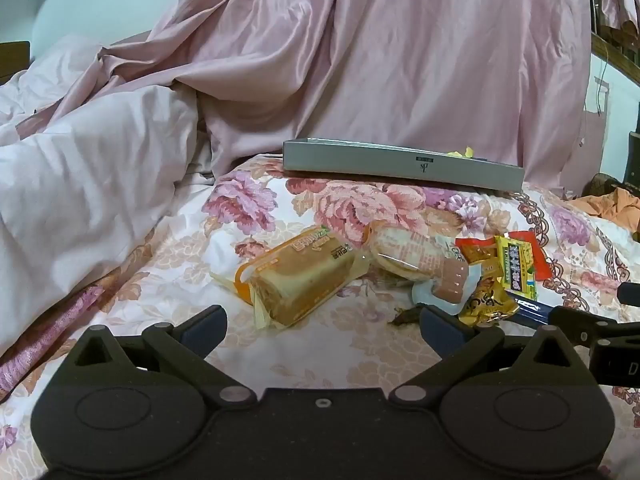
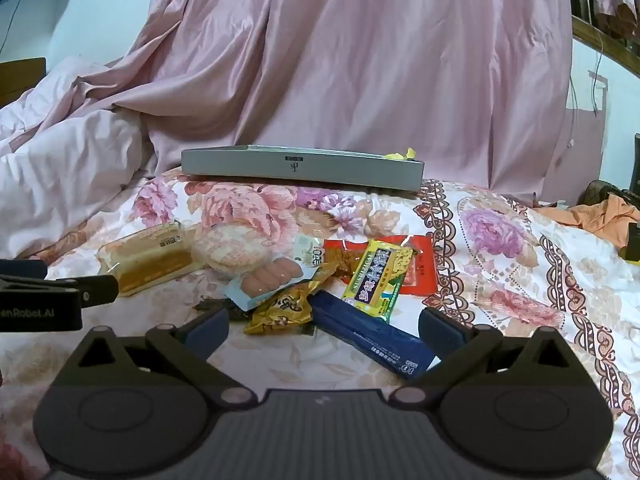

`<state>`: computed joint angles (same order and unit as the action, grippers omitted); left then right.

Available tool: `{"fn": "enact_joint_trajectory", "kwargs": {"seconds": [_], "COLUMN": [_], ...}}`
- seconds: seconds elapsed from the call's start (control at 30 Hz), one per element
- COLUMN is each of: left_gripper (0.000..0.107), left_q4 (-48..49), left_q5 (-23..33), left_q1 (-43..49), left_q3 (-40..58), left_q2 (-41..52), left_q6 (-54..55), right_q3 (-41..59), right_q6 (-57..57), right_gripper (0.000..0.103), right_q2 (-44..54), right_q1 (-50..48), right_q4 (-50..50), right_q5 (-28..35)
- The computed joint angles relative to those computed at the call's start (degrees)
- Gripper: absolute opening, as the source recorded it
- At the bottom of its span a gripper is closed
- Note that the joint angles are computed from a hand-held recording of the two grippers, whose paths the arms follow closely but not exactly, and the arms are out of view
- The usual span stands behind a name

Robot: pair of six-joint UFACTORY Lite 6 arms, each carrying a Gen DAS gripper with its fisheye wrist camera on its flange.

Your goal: Organize snacks

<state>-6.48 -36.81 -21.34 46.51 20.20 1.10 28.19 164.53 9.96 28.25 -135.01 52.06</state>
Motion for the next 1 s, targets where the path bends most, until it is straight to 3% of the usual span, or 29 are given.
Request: {"fn": "enact_joint_trajectory", "kwargs": {"seconds": [1.0], "left_gripper": [0.102], "left_q4": [0.9], "left_q5": [0.3], "left_q1": [0.5], "left_q3": [0.3], "left_q2": [0.1], "left_q6": [-0.7], "right_q3": [-0.3], "right_q6": [0.0], "right_gripper": [0.103], "right_q2": [-0.5], "right_q1": [-0.3], "right_q4": [-0.2], "right_q5": [-0.7]}}
